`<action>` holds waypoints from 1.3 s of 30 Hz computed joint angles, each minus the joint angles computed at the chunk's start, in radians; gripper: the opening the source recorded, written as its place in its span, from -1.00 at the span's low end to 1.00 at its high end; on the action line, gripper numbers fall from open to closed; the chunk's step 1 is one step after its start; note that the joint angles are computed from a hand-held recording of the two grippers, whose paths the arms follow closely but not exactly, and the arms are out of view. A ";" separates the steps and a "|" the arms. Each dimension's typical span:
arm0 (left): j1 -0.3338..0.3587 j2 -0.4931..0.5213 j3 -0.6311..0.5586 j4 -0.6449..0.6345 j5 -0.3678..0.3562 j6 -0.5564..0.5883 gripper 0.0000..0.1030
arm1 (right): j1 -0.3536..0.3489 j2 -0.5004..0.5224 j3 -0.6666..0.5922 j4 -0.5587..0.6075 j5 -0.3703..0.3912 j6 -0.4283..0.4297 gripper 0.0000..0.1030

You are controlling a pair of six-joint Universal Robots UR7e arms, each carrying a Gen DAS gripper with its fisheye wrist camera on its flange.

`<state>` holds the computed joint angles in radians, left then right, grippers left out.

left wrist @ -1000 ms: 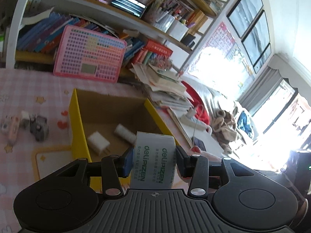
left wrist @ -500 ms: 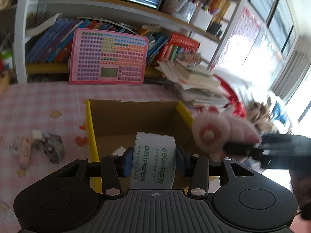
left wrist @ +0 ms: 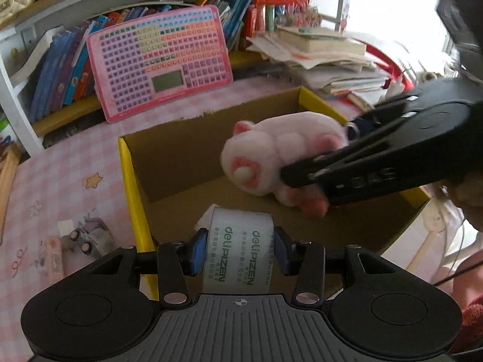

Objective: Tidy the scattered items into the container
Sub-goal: 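Lower the tape roll and pig into the box and open both grippers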

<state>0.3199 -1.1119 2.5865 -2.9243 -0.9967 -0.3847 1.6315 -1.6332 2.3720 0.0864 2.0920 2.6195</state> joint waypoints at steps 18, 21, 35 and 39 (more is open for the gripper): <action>-0.091 0.044 0.009 0.023 0.132 -0.059 0.77 | -0.069 0.188 -0.118 0.010 -0.011 -0.028 0.23; -0.097 0.030 0.010 0.033 0.139 -0.070 0.80 | -0.073 0.156 -0.107 0.003 -0.028 -0.025 0.30; -0.245 -0.196 0.075 0.245 0.222 -0.236 0.95 | 0.010 -0.050 0.006 -0.029 -0.015 0.018 0.69; -0.290 -0.295 0.109 0.287 0.224 -0.285 0.96 | 0.104 -0.087 0.033 -0.034 0.056 0.072 0.70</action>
